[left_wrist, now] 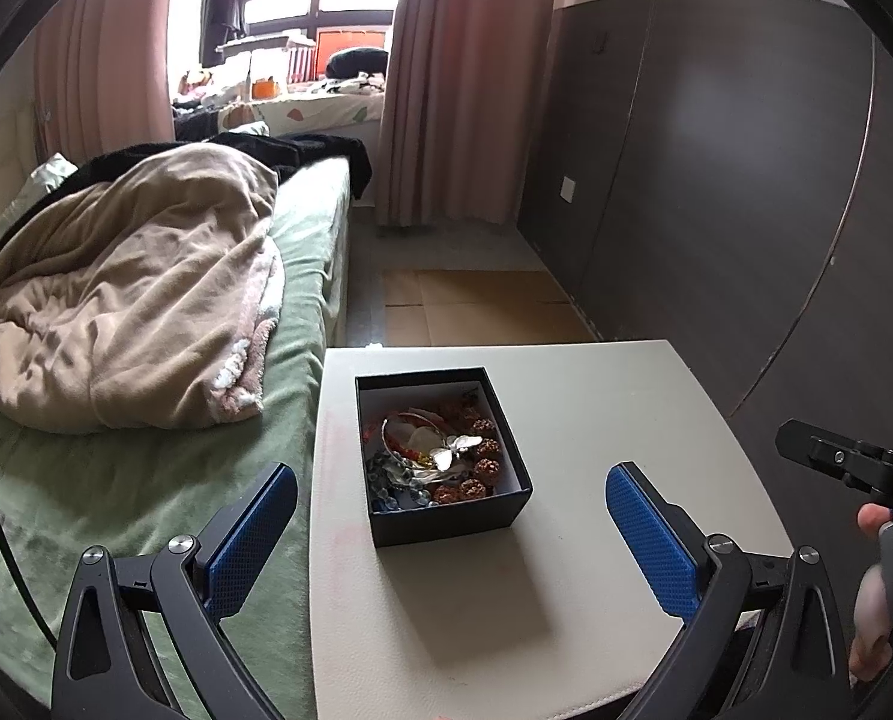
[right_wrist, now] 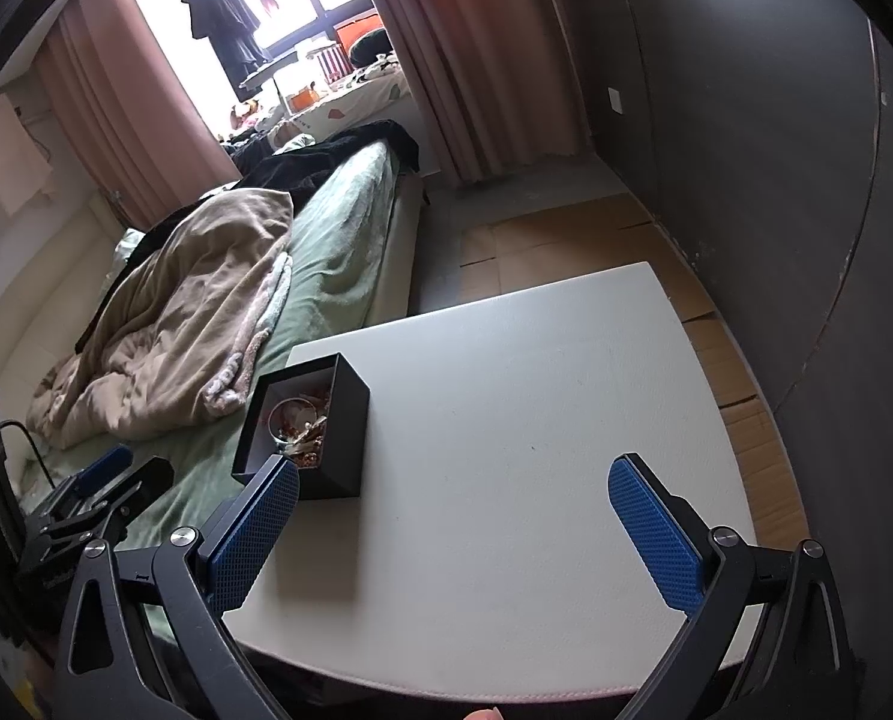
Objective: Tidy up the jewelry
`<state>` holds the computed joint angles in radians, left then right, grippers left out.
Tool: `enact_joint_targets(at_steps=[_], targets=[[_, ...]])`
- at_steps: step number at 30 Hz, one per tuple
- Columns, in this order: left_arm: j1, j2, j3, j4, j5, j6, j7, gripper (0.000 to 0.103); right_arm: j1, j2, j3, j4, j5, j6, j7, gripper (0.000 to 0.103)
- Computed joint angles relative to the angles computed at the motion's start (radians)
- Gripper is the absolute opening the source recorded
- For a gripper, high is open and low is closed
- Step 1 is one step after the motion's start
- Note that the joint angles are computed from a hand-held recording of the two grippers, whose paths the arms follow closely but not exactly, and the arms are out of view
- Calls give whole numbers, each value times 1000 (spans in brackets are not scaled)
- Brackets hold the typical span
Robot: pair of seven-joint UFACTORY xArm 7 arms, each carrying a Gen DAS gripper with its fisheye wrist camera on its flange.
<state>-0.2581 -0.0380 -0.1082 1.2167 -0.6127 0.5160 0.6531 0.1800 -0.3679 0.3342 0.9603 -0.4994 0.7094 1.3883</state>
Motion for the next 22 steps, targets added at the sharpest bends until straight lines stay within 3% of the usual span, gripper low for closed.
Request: enact_joint_targets(at_steps=[22], targets=[[8, 5, 3, 7, 2, 25, 2, 103, 2, -6, -5, -4, 14, 4, -8, 103]])
